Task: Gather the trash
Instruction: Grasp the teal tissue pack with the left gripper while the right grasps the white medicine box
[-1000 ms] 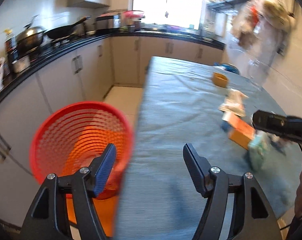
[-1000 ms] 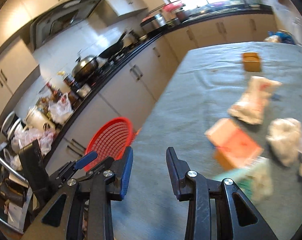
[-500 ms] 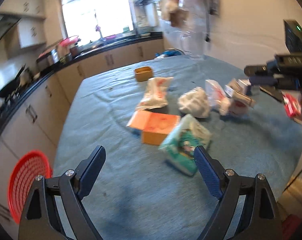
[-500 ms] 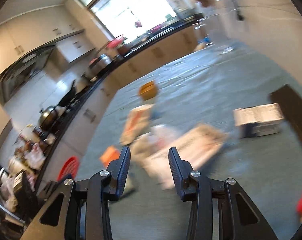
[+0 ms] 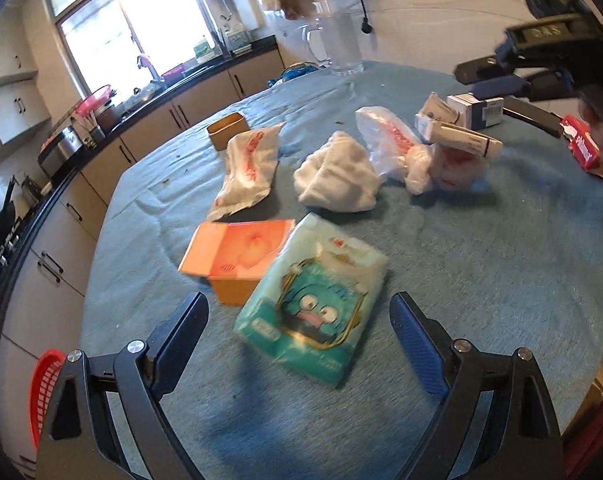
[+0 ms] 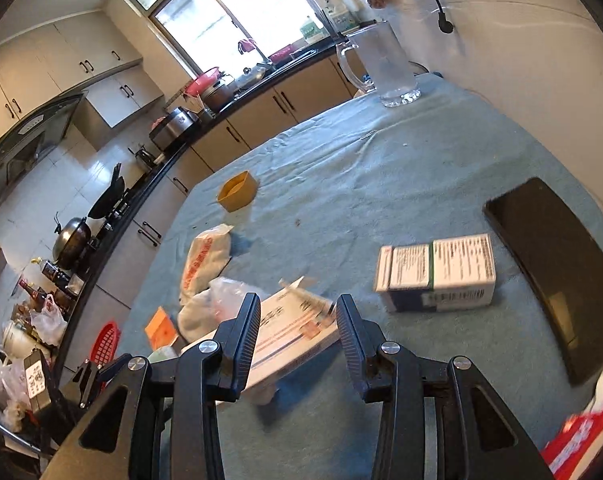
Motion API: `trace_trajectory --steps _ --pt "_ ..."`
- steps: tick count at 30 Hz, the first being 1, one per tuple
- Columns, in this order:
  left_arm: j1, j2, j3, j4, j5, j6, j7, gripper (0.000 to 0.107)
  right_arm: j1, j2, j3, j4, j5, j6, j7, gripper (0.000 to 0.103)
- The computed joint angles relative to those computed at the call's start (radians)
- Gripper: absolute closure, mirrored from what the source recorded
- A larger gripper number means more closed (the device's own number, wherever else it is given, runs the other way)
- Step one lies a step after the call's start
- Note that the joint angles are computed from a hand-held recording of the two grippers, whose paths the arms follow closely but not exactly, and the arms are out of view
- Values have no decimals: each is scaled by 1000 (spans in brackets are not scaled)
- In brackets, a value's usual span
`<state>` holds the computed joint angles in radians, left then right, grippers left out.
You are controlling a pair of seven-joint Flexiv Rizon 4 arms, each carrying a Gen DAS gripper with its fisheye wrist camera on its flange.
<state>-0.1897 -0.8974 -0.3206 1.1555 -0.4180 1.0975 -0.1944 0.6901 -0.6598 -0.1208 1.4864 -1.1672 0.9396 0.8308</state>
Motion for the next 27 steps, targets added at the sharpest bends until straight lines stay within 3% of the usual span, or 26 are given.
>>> trace_trajectory --steps 4,6,7,13,18,19,22,25,27 --pt "-28 -10 22 -12 21 44 -20 19 -27 -15 3 -13 1 49 -65 60" --pt "-50 -24 61 -57 41 -16 -74 48 -35 -30 8 -31 30 59 -128 60" --pt "-54 -30 70 -74 44 -35 -97 48 -36 -37 5 -40 41 64 -153 60" --pt "-41 -40 55 -110 28 -83 -161 73 -30 -71 3 -85 143 42 -322 60" --pt "-41 -50 58 -134 31 -110 -184 75 -19 -93 -3 -105 212 33 -400 62" --pt "-41 -50 57 -134 31 -111 -186 74 -11 -95 -7 -109 216 22 -415 73" --pt "-41 -51 57 -135 32 -113 -191 72 12 -95 -24 -117 222 -12 -427 92" --pt "-40 -49 56 -136 29 -117 -197 65 36 -80 -49 -101 184 -27 -376 97" --pt "-44 -52 66 -142 34 -121 -212 53 48 -66 -63 -82 138 -14 -319 97"
